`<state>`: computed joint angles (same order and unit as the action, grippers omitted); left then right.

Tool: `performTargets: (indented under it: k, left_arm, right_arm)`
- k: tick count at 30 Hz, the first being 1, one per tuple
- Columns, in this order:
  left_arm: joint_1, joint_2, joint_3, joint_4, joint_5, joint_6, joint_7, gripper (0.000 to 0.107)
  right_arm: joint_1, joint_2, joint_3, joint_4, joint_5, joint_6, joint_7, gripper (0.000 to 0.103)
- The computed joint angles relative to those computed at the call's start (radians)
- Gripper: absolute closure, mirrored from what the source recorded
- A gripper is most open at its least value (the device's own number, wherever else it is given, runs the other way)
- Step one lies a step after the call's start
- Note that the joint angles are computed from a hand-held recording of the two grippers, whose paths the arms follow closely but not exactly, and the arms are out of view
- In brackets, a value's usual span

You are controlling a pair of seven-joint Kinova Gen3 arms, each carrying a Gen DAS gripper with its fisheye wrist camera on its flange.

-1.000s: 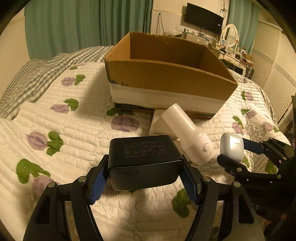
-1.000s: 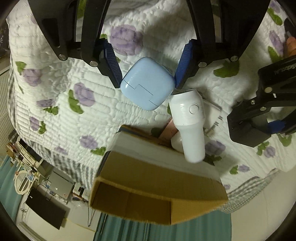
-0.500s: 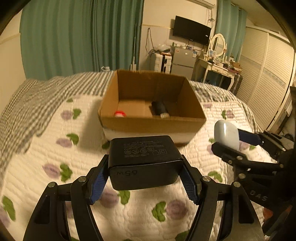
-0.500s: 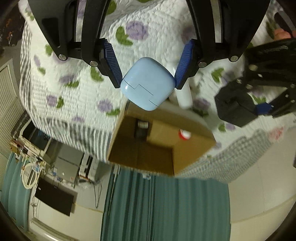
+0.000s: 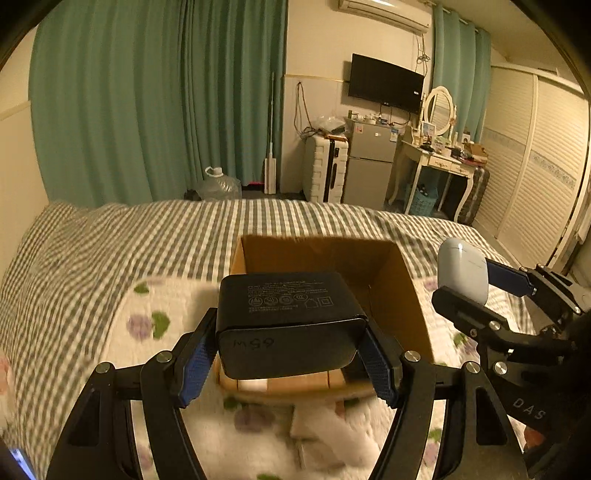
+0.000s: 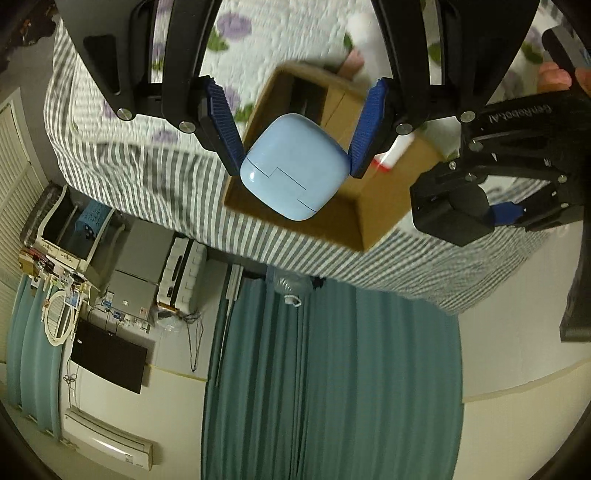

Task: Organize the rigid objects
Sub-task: 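Lower the charger and earbud case into the box and release both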

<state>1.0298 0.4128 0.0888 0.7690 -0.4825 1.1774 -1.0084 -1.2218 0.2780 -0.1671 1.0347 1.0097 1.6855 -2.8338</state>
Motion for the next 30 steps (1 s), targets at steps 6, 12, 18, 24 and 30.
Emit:
performTargets:
  k: [6, 12, 18, 24, 30]
  left_arm:
    - [-0.025, 0.088, -0.024, -0.081, 0.02, -0.028, -0.065, 0.035]
    - [-0.071, 0.095, -0.022, 0.016, 0.085, -0.127, -0.093, 0.036]
    - [-0.07, 0.041, -0.018, 0.126, 0.056, -0.26, -0.09, 0.041]
    - [-0.06, 0.053, -0.014, 0.096, 0.039, -0.226, -0.114, 0.041]
    - [-0.047, 0.032, -0.023, 0.109, 0.029, -0.187, -0.084, 0.041]
  right_arm:
    - [0.145, -0.015, 0.019, 0.078, -0.086, -0.149, 0.026, 0.045]
    - [0.246, -0.001, 0.023, 0.168, -0.153, -0.275, 0.038, 0.045]
    - [0.26, 0.028, 0.032, 0.18, -0.16, -0.285, 0.035, 0.044]
    - [0.218, 0.009, 0.041, 0.211, -0.126, -0.269, -0.03, 0.029]
    - [0.147, -0.024, 0.005, 0.204, -0.038, -0.141, -0.104, 0.023]
